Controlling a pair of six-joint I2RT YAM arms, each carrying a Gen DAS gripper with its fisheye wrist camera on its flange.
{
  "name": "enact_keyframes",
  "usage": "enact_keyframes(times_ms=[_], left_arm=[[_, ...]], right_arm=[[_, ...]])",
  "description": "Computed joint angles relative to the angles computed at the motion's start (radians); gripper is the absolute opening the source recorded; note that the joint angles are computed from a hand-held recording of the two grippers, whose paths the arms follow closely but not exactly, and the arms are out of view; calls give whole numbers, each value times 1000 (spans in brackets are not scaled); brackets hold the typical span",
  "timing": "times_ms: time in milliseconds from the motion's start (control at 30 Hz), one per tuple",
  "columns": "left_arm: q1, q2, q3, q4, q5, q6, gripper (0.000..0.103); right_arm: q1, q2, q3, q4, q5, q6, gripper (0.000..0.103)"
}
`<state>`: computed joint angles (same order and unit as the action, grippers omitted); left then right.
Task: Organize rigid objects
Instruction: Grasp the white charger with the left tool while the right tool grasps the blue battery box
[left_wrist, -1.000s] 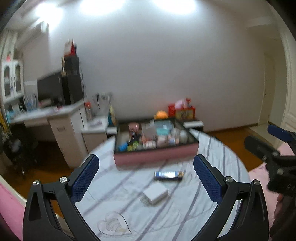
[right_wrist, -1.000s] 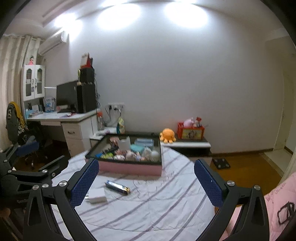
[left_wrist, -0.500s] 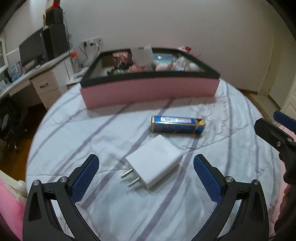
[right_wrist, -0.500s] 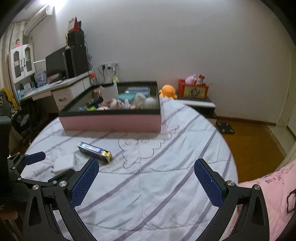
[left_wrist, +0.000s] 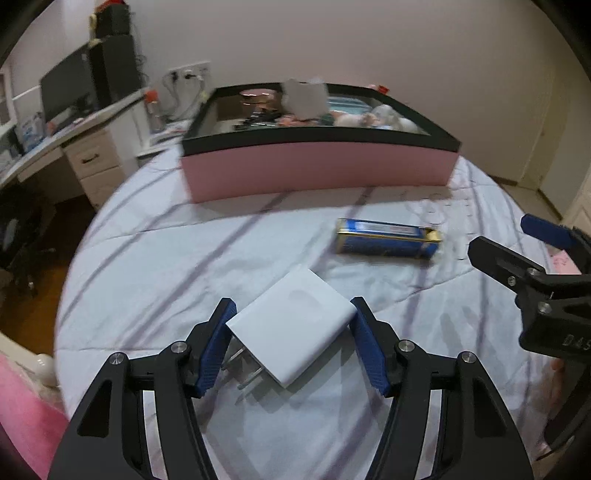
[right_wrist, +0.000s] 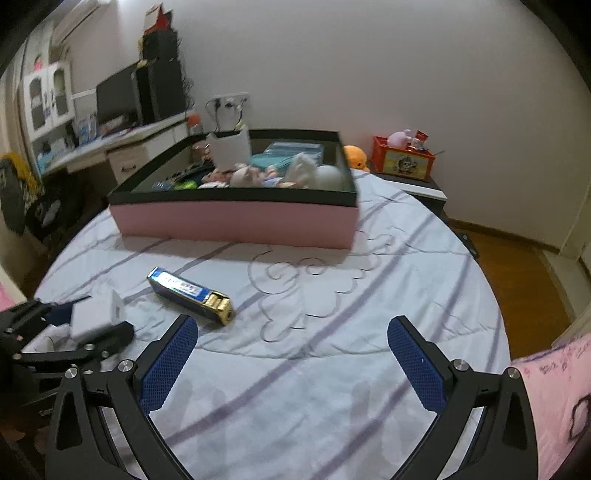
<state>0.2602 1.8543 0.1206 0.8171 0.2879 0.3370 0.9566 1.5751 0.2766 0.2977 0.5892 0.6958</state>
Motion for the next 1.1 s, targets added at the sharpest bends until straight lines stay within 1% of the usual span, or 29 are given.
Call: enact_keyframes(times_ms=[133,200,267,333,400,467,500,533,567,600,633,667,700,733,767,800,900,967,1067,1100], left_arm=[[97,3,11,-28,38,55,64],[122,3,12,-29,43,72,64],[150,3,24,-54,62,86,64],[163,8,31,-63,72,95,64],[165,12,35,-67,78,101,64],[165,13,37,-70,79,105,64],[163,14,38,-70,79,103,64],[162,16,39,-70,80,101,64],[153,22,41,-62,76,93,64],[147,25,42,-57,72,89,64],[142,27,41,-51,68,86,64],[134,30,39,-42,62,83,64],[130,31,38,-37,60,80,64],[130,33,37,-33,63,79,64],[130,36,38,-30,65,77,64],[129,36,37,-28,64,76,64],[122,32,33,-25,55,68,64],[108,27,30,-22,45,58,64],[82,17,20,-12,18,41,64],[75,16,20,-15,19,41,64]], right_arm=[[2,86,97,-28,-29,-47,103],[-1,141,162,-48,-51,-65,103],[0,175,207,-67,-74,-70,103],[-2,214,254,-73,-76,-79,103],[-23,262,305,-87,-118,-132,103],[-32,296,339,-116,-96,-168,103],[-44,310,352,-129,-104,-188,103],[-56,309,345,-118,-126,-199,102],[-67,301,325,-88,-147,-202,93],[-79,288,295,-40,-187,-212,72],[-87,285,285,-24,-217,-223,60],[-90,278,274,-9,-241,-231,49],[-73,273,270,-9,-221,-227,41],[-61,268,265,-11,-214,-230,35],[-56,262,255,1,-225,-234,24],[-47,249,236,19,-227,-226,15],[-24,225,203,18,-190,-160,15],[-12,195,149,60,-186,-118,15],[21,151,106,34,-160,-36,15],[29,142,93,25,-173,-12,16]])
